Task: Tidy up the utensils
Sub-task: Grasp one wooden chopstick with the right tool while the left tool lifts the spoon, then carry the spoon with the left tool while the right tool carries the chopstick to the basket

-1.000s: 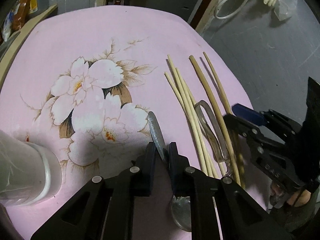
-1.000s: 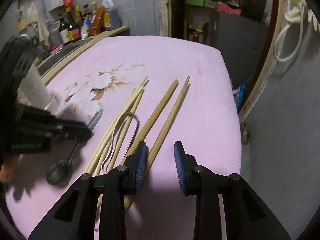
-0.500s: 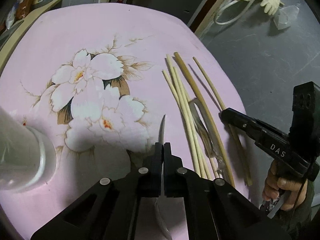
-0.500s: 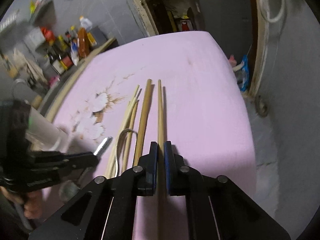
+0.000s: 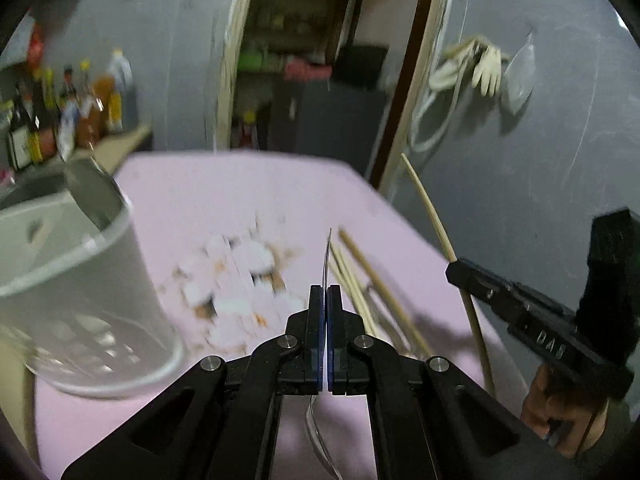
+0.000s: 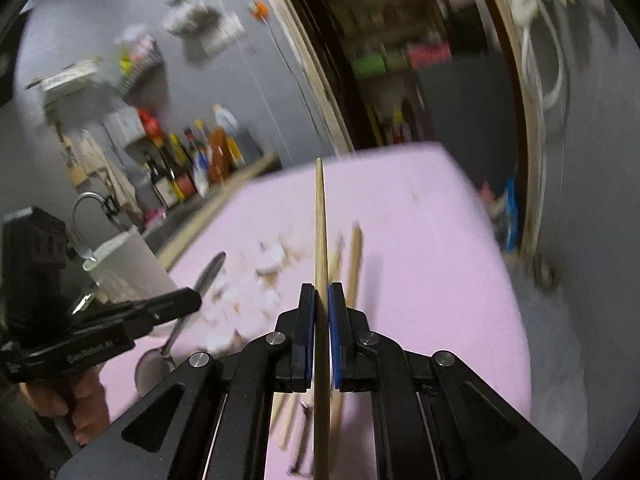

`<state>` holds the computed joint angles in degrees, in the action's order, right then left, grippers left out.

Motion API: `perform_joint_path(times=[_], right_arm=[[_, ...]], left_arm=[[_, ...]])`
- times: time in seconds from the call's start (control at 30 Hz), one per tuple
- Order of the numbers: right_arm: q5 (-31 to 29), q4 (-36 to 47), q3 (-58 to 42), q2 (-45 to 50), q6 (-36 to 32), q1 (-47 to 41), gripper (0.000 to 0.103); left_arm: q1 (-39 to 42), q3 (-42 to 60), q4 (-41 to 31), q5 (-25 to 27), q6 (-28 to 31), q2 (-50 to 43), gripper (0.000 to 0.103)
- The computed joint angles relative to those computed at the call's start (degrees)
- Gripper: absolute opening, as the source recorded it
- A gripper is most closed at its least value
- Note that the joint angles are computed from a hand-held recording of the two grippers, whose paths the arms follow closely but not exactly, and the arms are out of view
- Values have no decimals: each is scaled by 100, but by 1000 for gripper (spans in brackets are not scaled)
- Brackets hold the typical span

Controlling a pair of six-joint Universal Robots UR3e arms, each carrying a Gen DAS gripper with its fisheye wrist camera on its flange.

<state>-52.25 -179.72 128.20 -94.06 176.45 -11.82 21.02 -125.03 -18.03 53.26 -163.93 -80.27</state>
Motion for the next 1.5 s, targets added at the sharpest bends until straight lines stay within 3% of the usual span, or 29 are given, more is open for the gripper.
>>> perform_joint_path(times=[0.2,0.3,0.43,0.67,0.9,1.0,1.23,1.5], right_arm=[[-530,-2395,-20,510,782,631,5],[-847,-3118,-508,956,1112,1058,5],[-1008,-3567,-1285,1462,1414,1482,5],[-1008,-3383,-3399,2691,2131,2243,5],[-938,-2693,-5778,4097,2853,2886,5],[-1172,-2582,-6397,4545,2727,3160,5],[-1732,-2393,-7049,5170,1991,3573,5],[-1815,-2393,-6802,5264,1548,3639,5]], left_arm=[[633,-198,403,-695,-199,708,0],[830,-122,790,-847,-509,806,0],[1483,259,702,-1277,-744,993,0],[3021,617,703,-2108,-991,1098,0],[4109,661,1327,-2296,-1573,589,0],[4270,633,1728,-2319,-1878,218,0],[4227,510,2690,-2224,-2256,-455,0],[4037,105,3934,-1809,-2443,-686,0]])
